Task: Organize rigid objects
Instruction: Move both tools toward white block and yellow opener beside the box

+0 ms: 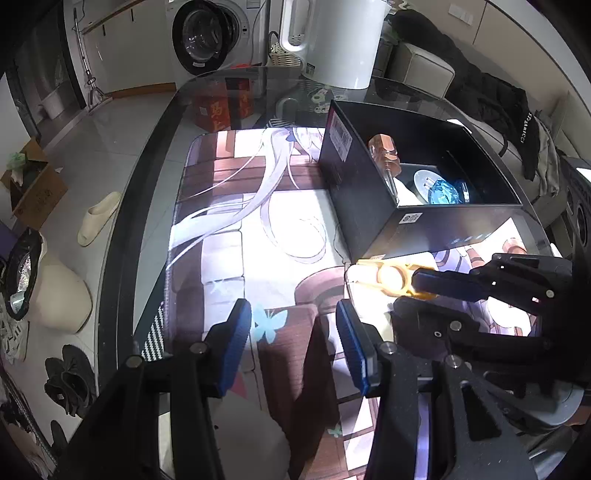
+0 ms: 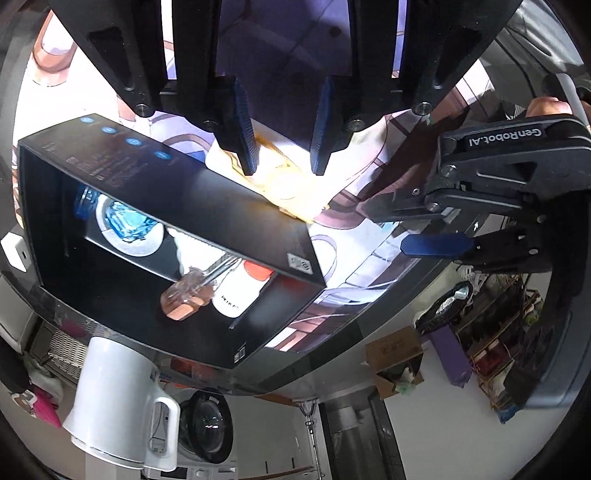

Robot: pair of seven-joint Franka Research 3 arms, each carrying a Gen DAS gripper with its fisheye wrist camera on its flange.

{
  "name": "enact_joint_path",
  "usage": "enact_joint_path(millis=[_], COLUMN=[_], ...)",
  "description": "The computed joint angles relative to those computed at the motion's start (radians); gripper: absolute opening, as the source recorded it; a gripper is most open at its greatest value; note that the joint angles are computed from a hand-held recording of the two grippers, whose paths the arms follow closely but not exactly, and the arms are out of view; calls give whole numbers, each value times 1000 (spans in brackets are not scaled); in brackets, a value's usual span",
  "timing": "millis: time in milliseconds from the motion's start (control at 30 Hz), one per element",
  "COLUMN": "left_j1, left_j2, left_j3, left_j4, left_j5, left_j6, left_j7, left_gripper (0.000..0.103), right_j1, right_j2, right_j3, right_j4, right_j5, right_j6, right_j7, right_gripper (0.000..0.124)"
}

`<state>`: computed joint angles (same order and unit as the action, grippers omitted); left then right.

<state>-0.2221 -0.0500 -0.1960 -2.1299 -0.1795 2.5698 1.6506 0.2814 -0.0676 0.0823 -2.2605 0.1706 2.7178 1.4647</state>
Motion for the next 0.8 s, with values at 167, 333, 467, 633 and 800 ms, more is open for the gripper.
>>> enact_joint_path(millis=[167,333,467,633,800], left_j1=[-5,-19,-36,-46,-38], left_j2=[5,29,52,87,109], left_j3=[-5,-19,-39,-52,-65], left_j4=[3,25,39,48,78], left_j5=[1,-20,5,141,63], left_j6=[-2,-9,13,100,83], left_j7=[12,70,114,65,131], left_gripper=[47,47,48,49,52], right_j1=[2,-18,-43,-74,-91], right_j2=[-20,-76,-135,-187,-188], right_j3=[-4,-8,-21,-37,-37], right_j4=[-5,-61,-120,-170,-174], right_j5=[14,-5,7,27,35], right_j6=[-47,-76,-97,-85,-67], right_j7=[-25,-2,2,-2,1], right_gripper=[9,6,4,4,15])
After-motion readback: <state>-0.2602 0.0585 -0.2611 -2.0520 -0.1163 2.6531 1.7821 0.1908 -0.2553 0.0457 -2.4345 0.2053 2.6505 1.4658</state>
